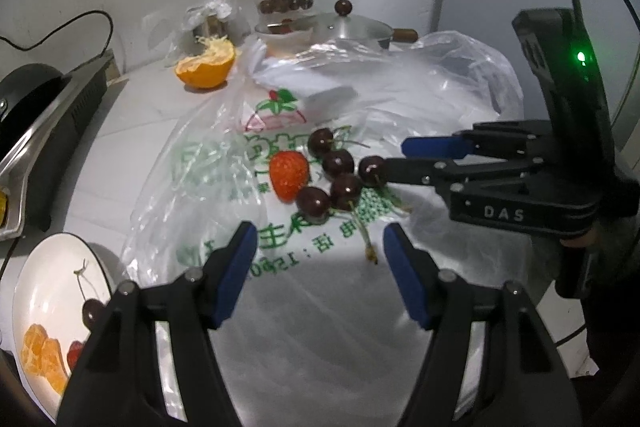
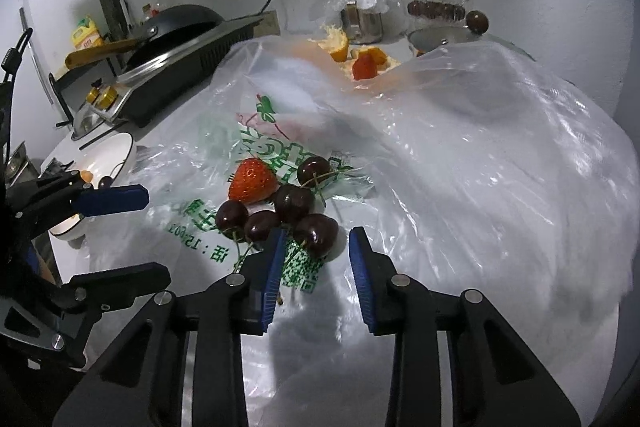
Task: Organize fruits
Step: 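Close the left tool on a cherry while the right tool grasps another cherry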
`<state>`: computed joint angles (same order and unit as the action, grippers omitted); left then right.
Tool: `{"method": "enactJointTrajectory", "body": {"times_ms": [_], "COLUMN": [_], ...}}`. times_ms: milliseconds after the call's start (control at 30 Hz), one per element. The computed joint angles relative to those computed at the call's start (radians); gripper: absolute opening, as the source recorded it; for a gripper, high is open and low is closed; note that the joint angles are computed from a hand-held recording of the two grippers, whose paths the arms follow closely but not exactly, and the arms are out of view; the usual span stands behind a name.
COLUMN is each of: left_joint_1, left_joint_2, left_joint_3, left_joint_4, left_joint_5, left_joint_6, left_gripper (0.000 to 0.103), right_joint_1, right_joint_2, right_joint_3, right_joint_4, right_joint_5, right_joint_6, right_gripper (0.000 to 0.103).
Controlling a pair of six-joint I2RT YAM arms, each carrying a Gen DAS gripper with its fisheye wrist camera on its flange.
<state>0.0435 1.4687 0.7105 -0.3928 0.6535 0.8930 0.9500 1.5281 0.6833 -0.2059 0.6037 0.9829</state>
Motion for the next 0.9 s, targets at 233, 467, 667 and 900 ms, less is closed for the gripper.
{"method": "enactJointTrajectory", "body": {"times_ms": [233, 467, 667, 900], "left_joint_1": [-0.022, -0.049, -0.083, -0.121], "left_joint_2": [0.033, 0.049, 0.086, 0.134], "left_joint_3": [0.001, -0.015, -0.009, 0.018], "left_joint_4": [0.051, 0.125, 0.17, 0.188], "left_joint_5": [0.008, 0.008, -0.023, -0.063], "left_joint_6": [-0.01, -0.041, -0.087, -0.105], "left_gripper": [0.067, 0.066, 0.061, 0.054], "right_joint_1": [-0.05, -0.085, -0.089, -0.074], "right_joint_2": [0.024, 0.056, 0.058, 0.022], "right_joint_3": [-0.002, -0.013, -0.017, -0.05], "right_joint_4": [0.057, 0.109, 0.129, 0.138], "right_joint_5": [-0.055, -0.12, -0.127, -0.105], "right_joint_6": [-0.045, -0.063, -0.076, -0.064], "right_gripper": [0.035, 0.035, 0.03, 0.03]}}
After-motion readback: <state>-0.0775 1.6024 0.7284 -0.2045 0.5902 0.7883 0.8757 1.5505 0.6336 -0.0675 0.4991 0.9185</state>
